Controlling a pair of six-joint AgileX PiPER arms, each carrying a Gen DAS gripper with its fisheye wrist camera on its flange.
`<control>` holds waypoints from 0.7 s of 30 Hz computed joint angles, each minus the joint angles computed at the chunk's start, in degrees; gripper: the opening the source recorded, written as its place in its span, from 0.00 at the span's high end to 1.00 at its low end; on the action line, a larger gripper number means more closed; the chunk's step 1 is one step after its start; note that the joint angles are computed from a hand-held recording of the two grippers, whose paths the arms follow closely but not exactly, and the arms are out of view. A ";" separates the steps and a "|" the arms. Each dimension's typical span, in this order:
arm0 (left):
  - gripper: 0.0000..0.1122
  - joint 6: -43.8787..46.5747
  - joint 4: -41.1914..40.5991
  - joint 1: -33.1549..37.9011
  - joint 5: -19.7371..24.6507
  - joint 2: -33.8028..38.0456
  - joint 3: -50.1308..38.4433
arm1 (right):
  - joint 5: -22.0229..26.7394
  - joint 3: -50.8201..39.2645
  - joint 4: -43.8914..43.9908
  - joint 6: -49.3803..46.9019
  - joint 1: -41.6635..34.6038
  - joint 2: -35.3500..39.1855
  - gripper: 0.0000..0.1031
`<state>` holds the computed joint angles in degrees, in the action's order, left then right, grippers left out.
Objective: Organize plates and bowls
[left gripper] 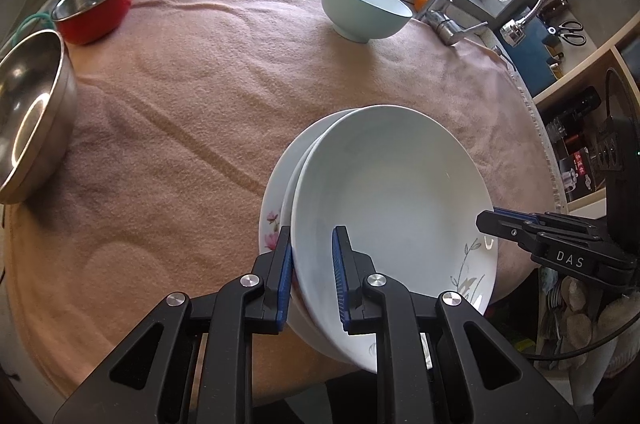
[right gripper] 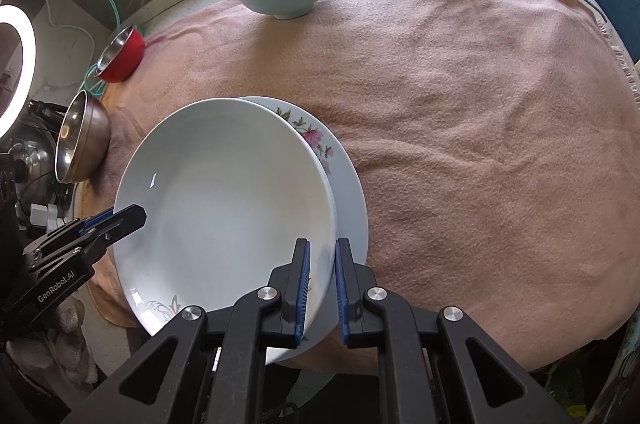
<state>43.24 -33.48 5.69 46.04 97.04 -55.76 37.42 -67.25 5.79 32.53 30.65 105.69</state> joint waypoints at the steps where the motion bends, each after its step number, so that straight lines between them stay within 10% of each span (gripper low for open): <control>1: 0.86 -0.04 0.16 -0.02 0.17 0.03 -0.10 | 0.08 -0.07 -0.02 -0.06 0.02 0.05 0.89; 21: 0.83 0.96 0.91 0.38 -0.15 -1.41 0.61 | 0.42 -0.68 -0.64 -0.59 0.31 0.46 0.88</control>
<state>44.20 -32.57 6.07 45.89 95.64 -55.15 37.84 -67.93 5.15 31.94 30.97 106.15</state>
